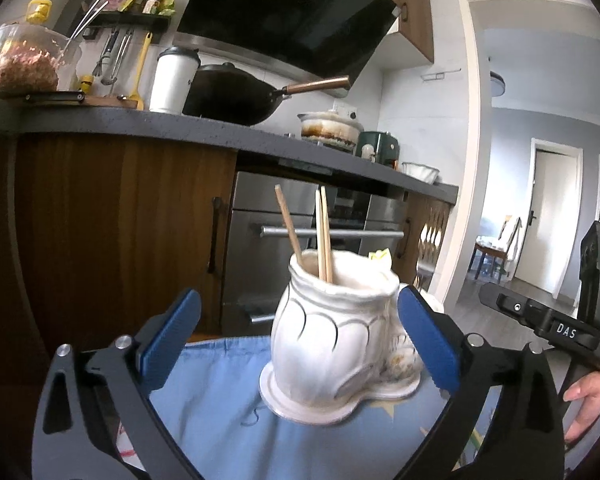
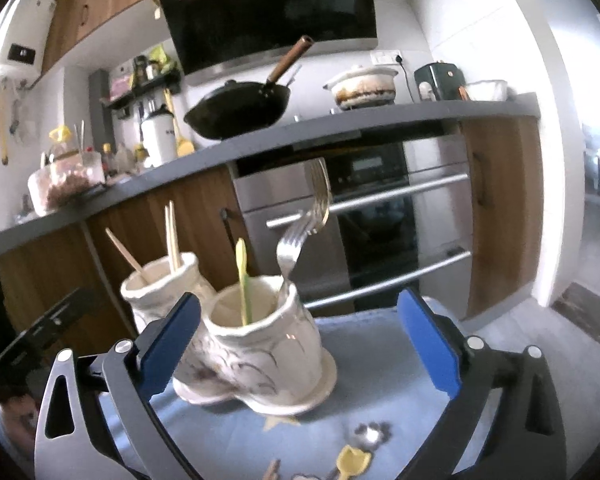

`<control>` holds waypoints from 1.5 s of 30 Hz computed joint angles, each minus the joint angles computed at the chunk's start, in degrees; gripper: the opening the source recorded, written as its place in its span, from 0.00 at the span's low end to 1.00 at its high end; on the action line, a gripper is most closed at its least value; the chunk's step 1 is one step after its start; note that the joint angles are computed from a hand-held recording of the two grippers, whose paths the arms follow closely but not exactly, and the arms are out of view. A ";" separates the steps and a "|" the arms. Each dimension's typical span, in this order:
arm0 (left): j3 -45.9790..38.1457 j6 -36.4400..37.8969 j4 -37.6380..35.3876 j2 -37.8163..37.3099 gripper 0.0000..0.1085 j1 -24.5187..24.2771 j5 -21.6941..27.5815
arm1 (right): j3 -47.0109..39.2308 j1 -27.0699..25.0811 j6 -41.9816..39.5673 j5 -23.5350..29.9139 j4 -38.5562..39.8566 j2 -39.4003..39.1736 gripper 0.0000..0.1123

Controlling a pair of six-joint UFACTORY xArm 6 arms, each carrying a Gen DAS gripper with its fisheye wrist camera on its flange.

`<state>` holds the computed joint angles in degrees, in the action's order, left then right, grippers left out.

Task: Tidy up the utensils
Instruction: 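Open and withdraw both tools from the holder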

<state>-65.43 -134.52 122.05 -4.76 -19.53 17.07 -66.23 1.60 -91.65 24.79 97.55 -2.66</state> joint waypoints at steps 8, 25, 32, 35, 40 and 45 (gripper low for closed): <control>4.19 4.93 -4.06 -2.37 0.90 -1.04 0.10 | 3.62 1.25 -3.77 -4.82 -0.38 -2.17 0.87; 10.61 12.38 -12.14 -5.69 0.90 -3.28 -2.29 | 11.10 -0.93 6.66 -7.22 -10.06 -5.92 0.87; 12.28 16.20 -17.45 -5.89 0.90 -3.96 -2.81 | 13.91 -0.51 11.84 -8.07 -17.45 -6.79 0.87; 12.78 19.73 -20.44 -5.54 0.90 -4.86 -2.45 | 14.89 -0.12 15.97 -8.61 -22.59 -6.88 0.87; 12.31 22.30 -21.76 -4.26 0.90 -5.90 -2.45 | 16.60 0.37 29.10 -9.72 -37.88 -6.37 0.87; 11.84 24.95 -23.94 -2.94 0.90 -6.31 -2.71 | 17.26 0.19 32.76 -9.44 -42.95 -6.05 0.87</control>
